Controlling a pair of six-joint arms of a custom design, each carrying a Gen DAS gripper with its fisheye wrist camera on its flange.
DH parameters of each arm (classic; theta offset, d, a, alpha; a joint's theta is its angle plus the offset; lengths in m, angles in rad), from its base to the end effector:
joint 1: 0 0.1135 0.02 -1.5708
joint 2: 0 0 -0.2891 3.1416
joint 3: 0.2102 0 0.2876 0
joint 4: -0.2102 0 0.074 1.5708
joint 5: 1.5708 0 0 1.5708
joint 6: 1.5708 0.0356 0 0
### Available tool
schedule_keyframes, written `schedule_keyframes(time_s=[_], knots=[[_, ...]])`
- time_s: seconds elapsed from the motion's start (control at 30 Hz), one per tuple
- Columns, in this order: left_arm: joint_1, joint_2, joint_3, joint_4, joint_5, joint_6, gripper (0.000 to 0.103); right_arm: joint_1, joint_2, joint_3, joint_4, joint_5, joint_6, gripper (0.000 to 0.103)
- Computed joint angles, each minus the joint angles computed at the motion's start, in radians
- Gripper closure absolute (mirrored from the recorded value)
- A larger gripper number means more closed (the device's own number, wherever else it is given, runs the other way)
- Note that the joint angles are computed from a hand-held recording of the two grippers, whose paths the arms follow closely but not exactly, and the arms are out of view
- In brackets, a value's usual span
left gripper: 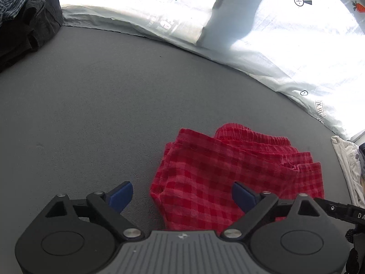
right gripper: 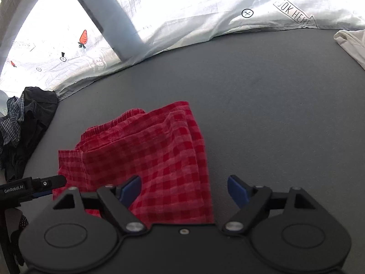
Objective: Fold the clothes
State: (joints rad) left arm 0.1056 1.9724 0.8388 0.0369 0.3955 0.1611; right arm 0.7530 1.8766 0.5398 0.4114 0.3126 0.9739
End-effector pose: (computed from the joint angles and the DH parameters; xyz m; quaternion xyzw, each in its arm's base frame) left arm 0.3547 0.0238 0.0551 0.0726 0.9514 -0.1587 0.2536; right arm 0.2231 0.1941 0.0433 0.1523 0.9257 0.1422 0.3158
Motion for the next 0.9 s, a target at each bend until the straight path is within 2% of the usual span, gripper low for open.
schedule_keyframes(time_s=[0.13,0.2,0.23,0.27,0.3,0.33,0.37,0.4,0.5,0.57,0.7,0.83,0.9], knots=[[-0.053,0.030,-0.022,0.058,-0.014,0.029,0.009,-0.025,0.067,0.053,0.042,-0.040,-0.141,0.022],[-0.076,0.037,-0.034,0.098,-0.009,0.041,0.012,-0.044,0.098,0.085,0.049,-0.085,-0.166,0.035],[-0.089,0.039,-0.043,0.122,-0.011,0.040,0.014,-0.055,0.114,0.105,0.047,-0.114,-0.170,0.054],[-0.101,0.037,-0.052,0.143,-0.020,0.035,0.026,-0.061,0.123,0.111,0.056,-0.141,-0.157,0.067],[-0.104,0.035,-0.050,0.135,-0.008,0.041,0.041,-0.065,0.126,0.113,0.066,-0.159,-0.139,0.073],[-0.105,0.033,-0.044,0.119,0.009,0.049,0.049,-0.065,0.125,0.105,0.086,-0.175,-0.122,0.088],[-0.105,0.031,-0.038,0.104,0.026,0.058,0.073,-0.064,0.124,0.097,0.108,-0.189,-0.105,0.094],[-0.101,0.025,-0.035,0.086,0.050,0.060,0.091,-0.054,0.119,0.077,0.150,-0.183,-0.074,0.094],[-0.089,-0.017,-0.051,0.053,0.097,0.078,0.091,-0.022,0.095,0.023,0.234,-0.155,0.012,0.096],[-0.077,-0.063,-0.063,0.014,0.133,0.087,0.091,0.021,0.056,-0.027,0.279,-0.103,0.117,0.096],[-0.061,-0.174,-0.095,-0.067,0.206,0.108,0.091,0.139,-0.063,-0.107,0.280,0.050,0.293,0.096],[-0.064,-0.305,-0.151,-0.132,0.231,0.184,0.091,0.276,-0.203,-0.132,0.149,0.225,0.432,0.096],[-0.065,-0.354,-0.169,-0.169,0.253,0.225,0.091,0.352,-0.271,-0.113,0.007,0.318,0.503,0.096]])
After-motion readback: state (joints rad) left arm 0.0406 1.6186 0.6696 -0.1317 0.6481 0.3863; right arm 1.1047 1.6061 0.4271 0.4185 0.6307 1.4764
